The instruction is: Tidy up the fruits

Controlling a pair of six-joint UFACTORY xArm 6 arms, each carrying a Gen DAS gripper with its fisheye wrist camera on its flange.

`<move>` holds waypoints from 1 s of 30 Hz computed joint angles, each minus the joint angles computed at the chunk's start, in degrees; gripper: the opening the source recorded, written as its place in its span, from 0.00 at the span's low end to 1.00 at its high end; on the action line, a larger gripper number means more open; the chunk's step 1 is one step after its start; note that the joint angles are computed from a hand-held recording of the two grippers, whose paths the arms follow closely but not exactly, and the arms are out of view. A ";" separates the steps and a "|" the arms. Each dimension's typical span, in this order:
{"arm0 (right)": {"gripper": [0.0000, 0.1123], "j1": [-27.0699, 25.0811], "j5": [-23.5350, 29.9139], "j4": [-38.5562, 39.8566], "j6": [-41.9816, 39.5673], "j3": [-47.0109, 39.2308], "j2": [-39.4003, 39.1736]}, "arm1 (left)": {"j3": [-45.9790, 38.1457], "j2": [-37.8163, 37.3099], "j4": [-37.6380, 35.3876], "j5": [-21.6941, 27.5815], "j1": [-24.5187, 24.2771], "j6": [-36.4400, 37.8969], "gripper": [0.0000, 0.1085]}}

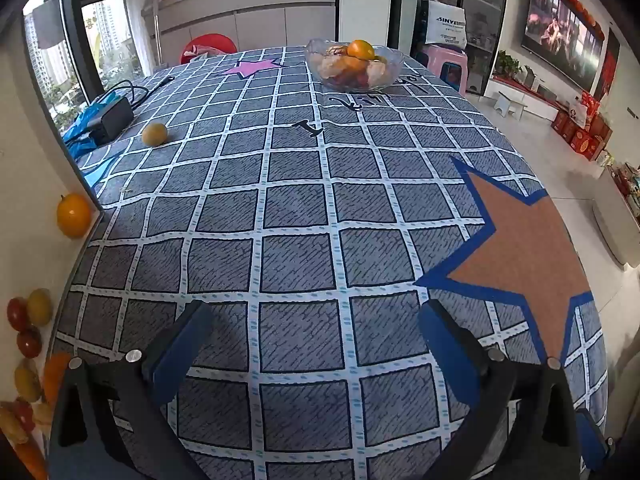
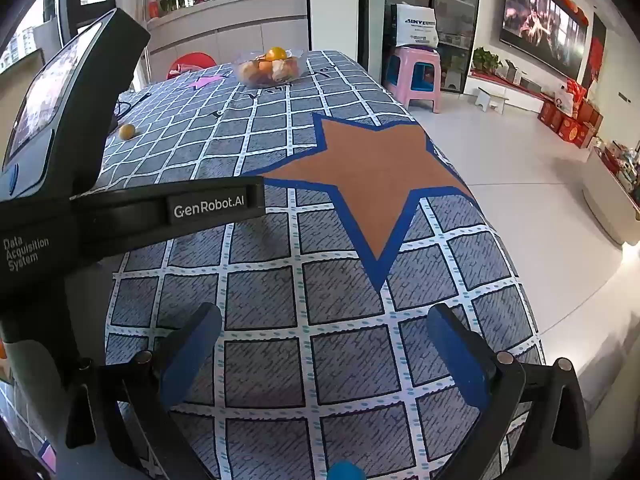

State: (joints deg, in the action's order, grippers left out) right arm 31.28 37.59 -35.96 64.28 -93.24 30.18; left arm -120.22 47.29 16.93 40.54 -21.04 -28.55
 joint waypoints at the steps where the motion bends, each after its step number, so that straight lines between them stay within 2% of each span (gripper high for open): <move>1: 0.92 0.06 0.29 0.13 -0.23 -0.33 0.16 | 0.00 0.00 0.00 0.00 0.00 0.00 0.95; 30: 0.92 0.10 0.28 0.07 -0.60 0.15 -0.12 | -0.04 0.03 -0.03 0.03 0.00 0.01 0.95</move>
